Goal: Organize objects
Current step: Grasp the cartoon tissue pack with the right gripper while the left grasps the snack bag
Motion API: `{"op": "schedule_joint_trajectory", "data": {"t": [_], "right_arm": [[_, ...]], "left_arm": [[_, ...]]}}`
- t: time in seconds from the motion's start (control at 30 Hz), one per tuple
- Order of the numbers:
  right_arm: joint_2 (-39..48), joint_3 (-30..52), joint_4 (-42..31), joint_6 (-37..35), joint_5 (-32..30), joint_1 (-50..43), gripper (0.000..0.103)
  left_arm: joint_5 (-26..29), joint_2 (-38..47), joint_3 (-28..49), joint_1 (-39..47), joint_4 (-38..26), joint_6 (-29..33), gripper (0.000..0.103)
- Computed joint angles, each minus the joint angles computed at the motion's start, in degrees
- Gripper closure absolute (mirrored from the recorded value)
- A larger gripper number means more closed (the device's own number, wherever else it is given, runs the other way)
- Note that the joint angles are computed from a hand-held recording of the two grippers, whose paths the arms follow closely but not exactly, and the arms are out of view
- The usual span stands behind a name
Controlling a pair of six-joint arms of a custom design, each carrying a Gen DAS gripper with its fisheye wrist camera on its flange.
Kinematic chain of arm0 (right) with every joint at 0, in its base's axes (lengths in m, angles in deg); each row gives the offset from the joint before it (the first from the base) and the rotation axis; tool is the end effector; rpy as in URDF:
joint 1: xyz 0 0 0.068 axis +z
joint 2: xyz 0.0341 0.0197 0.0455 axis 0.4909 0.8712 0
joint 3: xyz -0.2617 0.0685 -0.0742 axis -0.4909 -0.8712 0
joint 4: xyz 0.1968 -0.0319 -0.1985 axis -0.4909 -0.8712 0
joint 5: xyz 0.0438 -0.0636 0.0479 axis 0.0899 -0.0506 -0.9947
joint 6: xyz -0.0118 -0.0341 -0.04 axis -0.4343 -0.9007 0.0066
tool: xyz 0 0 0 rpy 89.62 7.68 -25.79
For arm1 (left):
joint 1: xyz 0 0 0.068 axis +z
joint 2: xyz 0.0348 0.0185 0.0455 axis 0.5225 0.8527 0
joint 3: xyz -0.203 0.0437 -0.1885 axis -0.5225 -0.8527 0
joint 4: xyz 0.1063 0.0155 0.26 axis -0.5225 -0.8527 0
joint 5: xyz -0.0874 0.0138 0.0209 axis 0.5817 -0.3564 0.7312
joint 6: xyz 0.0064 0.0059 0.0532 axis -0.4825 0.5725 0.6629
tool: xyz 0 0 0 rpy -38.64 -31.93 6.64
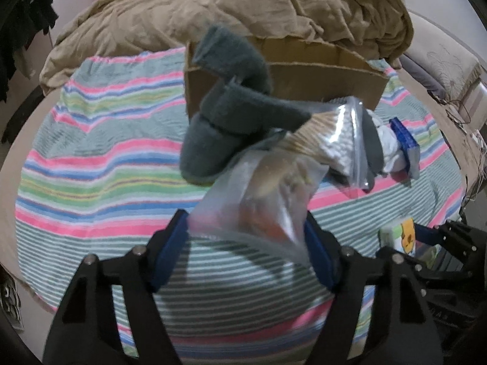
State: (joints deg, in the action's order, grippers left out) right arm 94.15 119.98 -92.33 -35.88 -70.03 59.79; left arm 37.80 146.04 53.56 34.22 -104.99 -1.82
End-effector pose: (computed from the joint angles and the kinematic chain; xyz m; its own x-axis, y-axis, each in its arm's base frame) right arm 0.2405 0.1295 0.1885 -0.8094 0.2485 -0.5321 0.2096 0.9686 0.1335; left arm 0.3861 0.0038 0.1929 -0.6655 0.4364 -0.6055 0.5810 0.8121 -0.0533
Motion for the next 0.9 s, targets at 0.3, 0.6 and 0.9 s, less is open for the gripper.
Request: {"op": "schedule_joint_trajectory", "data": {"t": [0.3, 0.6, 0.9], "right_arm": [[-3.11, -0.05, -0.87, 0.47, 0.31, 0.39, 0.052], [-5.8, 0.01, -1.79, 1.34, 2.25, 2.04, 0.052], [-10.57, 2.47, -3.64, -0.95, 3.89, 1.18, 0.052]], "left_arm": [[2.59, -1.78, -1.42, 1.28, 0.1, 0.24, 0.037], [6.34, -6.4, -3.31, 2.26, -2.37, 1.42, 0.039], [11.15, -11.82, -1.09, 4.06, -8.95, 1.49, 0.038]]}}
